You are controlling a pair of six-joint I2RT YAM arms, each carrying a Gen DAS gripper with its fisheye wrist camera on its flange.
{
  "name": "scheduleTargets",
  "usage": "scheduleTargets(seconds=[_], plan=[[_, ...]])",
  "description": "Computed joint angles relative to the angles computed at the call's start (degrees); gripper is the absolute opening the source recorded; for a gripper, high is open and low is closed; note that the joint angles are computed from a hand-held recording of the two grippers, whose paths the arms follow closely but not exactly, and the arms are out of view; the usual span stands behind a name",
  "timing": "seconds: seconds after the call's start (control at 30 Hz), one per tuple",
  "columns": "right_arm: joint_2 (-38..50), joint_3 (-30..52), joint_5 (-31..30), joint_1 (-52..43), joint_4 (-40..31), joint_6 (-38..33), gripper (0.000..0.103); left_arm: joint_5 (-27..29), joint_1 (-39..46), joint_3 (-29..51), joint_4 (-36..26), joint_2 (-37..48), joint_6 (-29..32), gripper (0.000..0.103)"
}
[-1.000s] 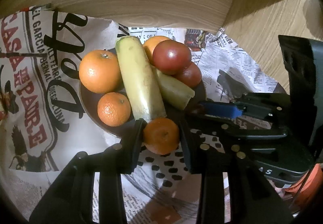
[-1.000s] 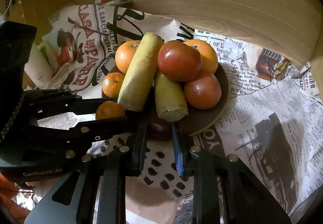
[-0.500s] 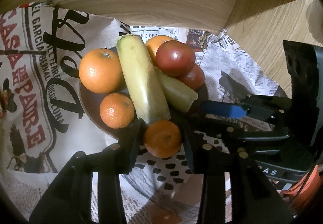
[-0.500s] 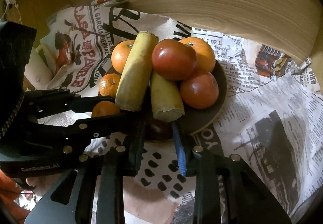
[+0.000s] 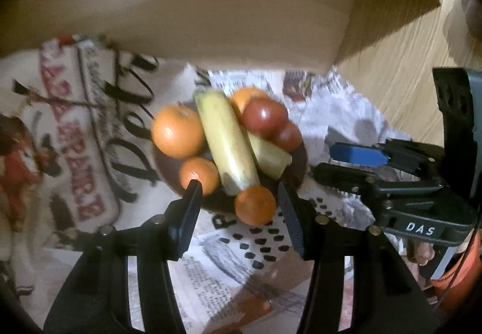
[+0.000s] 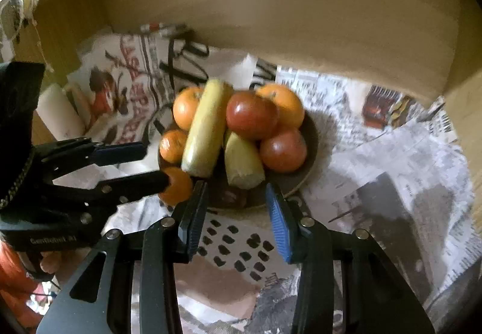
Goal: Organize fruits
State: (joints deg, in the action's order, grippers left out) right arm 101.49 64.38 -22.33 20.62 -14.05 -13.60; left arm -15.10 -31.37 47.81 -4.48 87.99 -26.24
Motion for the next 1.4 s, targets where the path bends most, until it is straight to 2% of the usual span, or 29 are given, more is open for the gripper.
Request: scheduleTargets(seconds=[0.1,0.27,0.37,0.53,0.63,0.77,0.83,0.9,1.03,1.1,1.17,1.27,1.4], plan=[[-4.3,-2.4,-0.4,-0.7,1.8,1.1,0.037,-3.3,-1.2,-2.0,-0.8,-5.9,-0.8,0.052],[-14.1,-8.1,-0.4,-1.2,5.5,3.4,0.038,-14.5,-6.7,-3.7,-4.4,-16.2,-1.5,0.052],[-20.8,-11.6,-1.0,-1.5,7.3,4.9,0.043,-23.1,-12.5,-3.6,-7.8,-21.2,-2.5,0.052],[-32.4,-17.1,-1.1,-1.5,8.9,6.7,0.044,-38.1,-24.4,-2.0,-14.3,-26.3,-5.5,0.053],[-39.1,-19.8,-1.0,-1.3,8.8,7.8,0.045,-44.2,-30.4,-0.5,-17.7,-27.3,-7.7,0.057],[-47.7,-23.5,1.4,0.2,8.8,9.0,0.060,-51.9,-37.7,2.2,-24.7,-26.9,-12.9,0.063],[-50.8,-25.0,3.0,1.1,9.0,9.6,0.069,-55.9,-41.3,3.9,-29.6,-25.8,-17.4,0.070],[-54.2,-26.3,4.2,1.6,8.6,10.4,0.076,-58.1,-43.7,5.3,-33.9,-24.8,-21.5,0.075],[-58.3,-27.8,6.5,2.9,8.0,11.2,0.085,-61.5,-47.9,9.2,-46.1,-21.6,-33.7,0.088],[-59.6,-28.4,8.1,3.9,7.8,11.4,0.088,-62.7,-49.3,11.0,-51.8,-19.6,-39.5,0.092],[-60.7,-28.9,9.1,4.2,7.6,11.3,0.096,-63.5,-50.2,12.3,-56.5,-18.0,-44.6,0.095],[-62.3,-29.7,10.6,4.7,7.9,11.5,0.103,-63.6,-50.5,12.9,-59.0,-17.2,-48.1,0.100],[-63.3,-30.2,11.8,4.8,8.3,11.3,0.103,-63.9,-50.4,13.2,-60.0,-17.0,-49.3,0.102]])
